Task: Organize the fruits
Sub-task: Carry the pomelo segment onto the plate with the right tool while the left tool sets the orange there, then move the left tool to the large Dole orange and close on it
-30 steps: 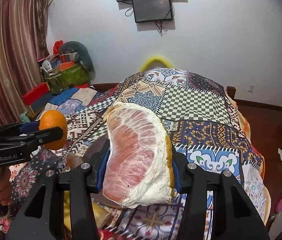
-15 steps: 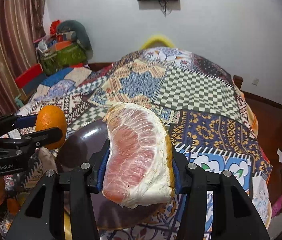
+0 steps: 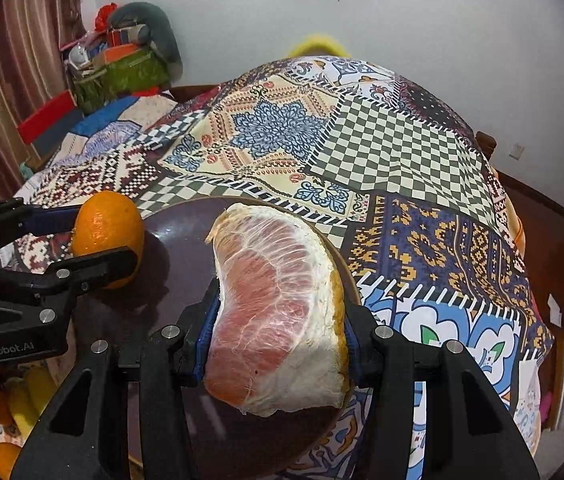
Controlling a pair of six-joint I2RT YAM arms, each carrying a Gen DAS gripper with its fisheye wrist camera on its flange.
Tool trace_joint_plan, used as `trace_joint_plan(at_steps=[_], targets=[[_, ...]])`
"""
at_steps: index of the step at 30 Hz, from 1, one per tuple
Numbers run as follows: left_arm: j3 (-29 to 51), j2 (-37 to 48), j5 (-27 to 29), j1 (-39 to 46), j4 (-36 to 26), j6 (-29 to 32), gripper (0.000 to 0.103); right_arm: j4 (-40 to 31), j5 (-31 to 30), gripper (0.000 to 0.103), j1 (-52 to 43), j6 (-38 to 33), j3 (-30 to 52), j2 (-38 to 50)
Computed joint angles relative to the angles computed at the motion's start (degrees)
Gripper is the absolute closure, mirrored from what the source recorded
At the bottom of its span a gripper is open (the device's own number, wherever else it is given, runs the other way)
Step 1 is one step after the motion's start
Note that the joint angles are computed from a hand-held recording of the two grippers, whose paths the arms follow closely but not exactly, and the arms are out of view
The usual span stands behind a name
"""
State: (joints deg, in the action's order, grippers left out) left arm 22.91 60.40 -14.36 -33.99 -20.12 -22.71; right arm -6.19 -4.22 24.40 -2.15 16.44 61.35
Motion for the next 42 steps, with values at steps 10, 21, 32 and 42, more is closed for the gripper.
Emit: trace_joint_plan(at_steps=[10, 21, 32, 42], targets=[[0.00, 0.87, 0.70, 0.57, 0.57, -0.08, 0.039, 1.42, -2.20, 0.055, -1.43, -1.30, 1.49, 5.37], [-0.55, -2.83, 2.14, 1.54, -0.42, -0.68, 0.037, 0.78, 1.20, 0.053, 1.77, -1.80, 0.39, 4.31], [0.28, -12.77, -0.18, 0.38, -9.34, -2.72, 0.037, -4.09, 0.53, 0.038, 0.08, -1.61, -0.66, -4.55], [5.46, -26.22, -10.49, -12.96, -29.53, -14.54, 0.037, -23.80, 5.01, 0.038, 6.09, 1.87, 0.82, -27.54]])
